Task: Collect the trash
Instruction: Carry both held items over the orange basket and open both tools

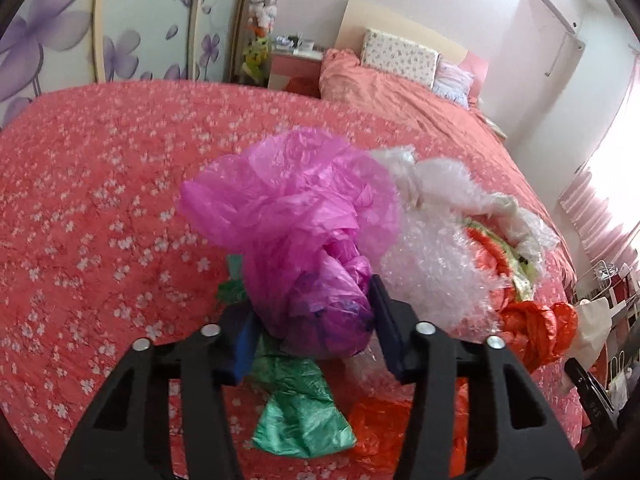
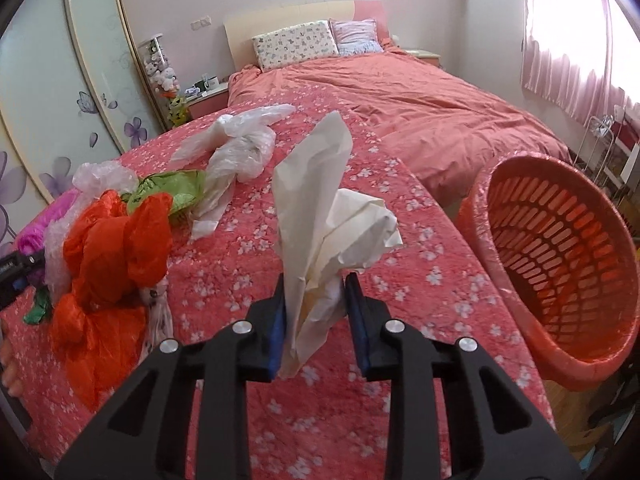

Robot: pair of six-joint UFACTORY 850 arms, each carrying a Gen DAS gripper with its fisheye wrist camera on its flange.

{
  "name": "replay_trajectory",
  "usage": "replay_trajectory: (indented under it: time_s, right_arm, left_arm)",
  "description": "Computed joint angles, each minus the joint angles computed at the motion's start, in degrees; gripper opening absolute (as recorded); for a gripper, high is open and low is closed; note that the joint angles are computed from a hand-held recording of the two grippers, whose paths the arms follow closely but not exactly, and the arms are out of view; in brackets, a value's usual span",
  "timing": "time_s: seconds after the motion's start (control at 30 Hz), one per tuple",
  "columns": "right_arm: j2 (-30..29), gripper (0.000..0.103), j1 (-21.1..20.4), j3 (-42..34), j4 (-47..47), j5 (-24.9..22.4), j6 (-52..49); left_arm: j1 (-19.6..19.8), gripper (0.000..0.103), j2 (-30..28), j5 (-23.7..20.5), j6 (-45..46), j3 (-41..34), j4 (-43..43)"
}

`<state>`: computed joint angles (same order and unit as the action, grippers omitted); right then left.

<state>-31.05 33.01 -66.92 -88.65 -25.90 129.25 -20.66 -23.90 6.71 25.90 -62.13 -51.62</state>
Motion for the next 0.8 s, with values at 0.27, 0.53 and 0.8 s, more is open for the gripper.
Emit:
replay_trajectory:
  time_s: [0.27, 0.53, 0.8]
  right_arm:
    - [2.6, 0.028, 0.85, 2.59, -2.86, -2.19, 2.77]
    - [6.88, 0.028, 1.67, 6.43, -5.83, -5.01, 6.28]
    - [13.08, 0.028, 1.77, 12.38, -7.17, -9.07, 8.66]
  left_arm:
    - [-2.57, 0.045, 4.99, 7.81, 10.81, 2.77, -6.79]
    - [-6.28, 0.045, 8.5, 10.88, 9.4, 4.39, -2.43]
    - [-12.52, 0.045, 9.42, 10.43, 0.39, 4.15, 8.58]
